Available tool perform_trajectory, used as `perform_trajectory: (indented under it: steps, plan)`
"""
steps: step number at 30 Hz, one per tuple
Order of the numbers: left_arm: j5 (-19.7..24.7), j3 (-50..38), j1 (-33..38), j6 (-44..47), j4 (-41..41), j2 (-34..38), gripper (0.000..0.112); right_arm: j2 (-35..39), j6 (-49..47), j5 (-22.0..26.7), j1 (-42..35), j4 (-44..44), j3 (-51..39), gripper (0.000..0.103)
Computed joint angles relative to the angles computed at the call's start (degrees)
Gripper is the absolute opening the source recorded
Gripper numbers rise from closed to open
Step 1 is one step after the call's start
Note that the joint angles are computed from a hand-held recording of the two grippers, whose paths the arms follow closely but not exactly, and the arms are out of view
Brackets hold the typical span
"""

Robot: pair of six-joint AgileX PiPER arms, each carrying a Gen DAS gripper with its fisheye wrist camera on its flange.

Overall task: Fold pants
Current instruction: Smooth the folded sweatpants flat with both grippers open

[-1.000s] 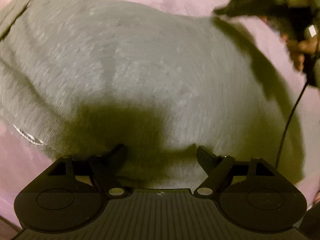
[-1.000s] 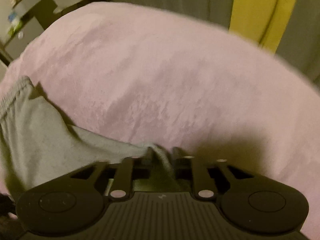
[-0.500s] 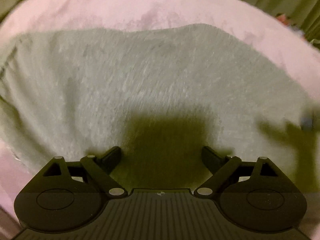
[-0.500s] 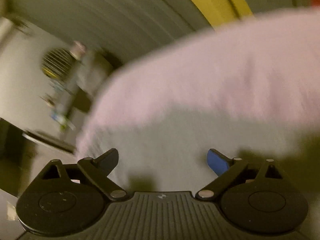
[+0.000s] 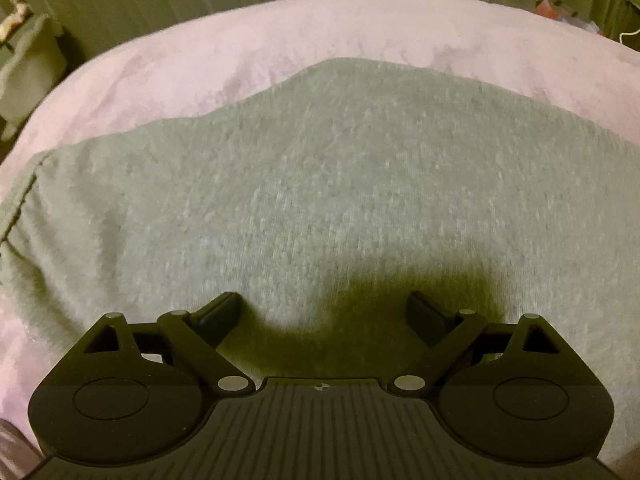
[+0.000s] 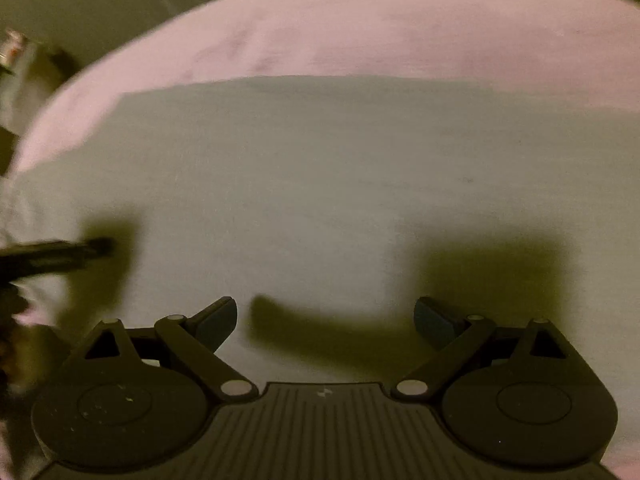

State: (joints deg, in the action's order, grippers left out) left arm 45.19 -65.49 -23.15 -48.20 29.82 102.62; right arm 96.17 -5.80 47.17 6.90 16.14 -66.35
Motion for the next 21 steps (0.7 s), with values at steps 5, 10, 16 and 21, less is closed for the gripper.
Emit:
perform_trajectory:
  steps: [5, 10, 16, 21]
  plan:
    - [-2.45, 4.56, -0.57, -6.74, 3.3, -2.15, 0.097, -3.36, 6.31, -2.12, -1.95, -8.74, 5.31, 0.096]
    - [0.1, 7.52, -4.78, -13.42, 6.17, -4.41, 0.1, -8.51, 1.93, -4.67, -7.32, -8.49, 11.98, 0.098]
    - [4.28, 8.18, -9.06, -16.15, 4.85, -6.39, 0.1, -9.43, 6.15, -4.9, -13.85, -14.73, 14.51, 0.102]
    - [9.45, 3.56, -14.1, -13.55, 4.51, -4.68, 0.1, -10.37, -1.3, -3.63, -23.92, -10.29, 13.69, 0.103]
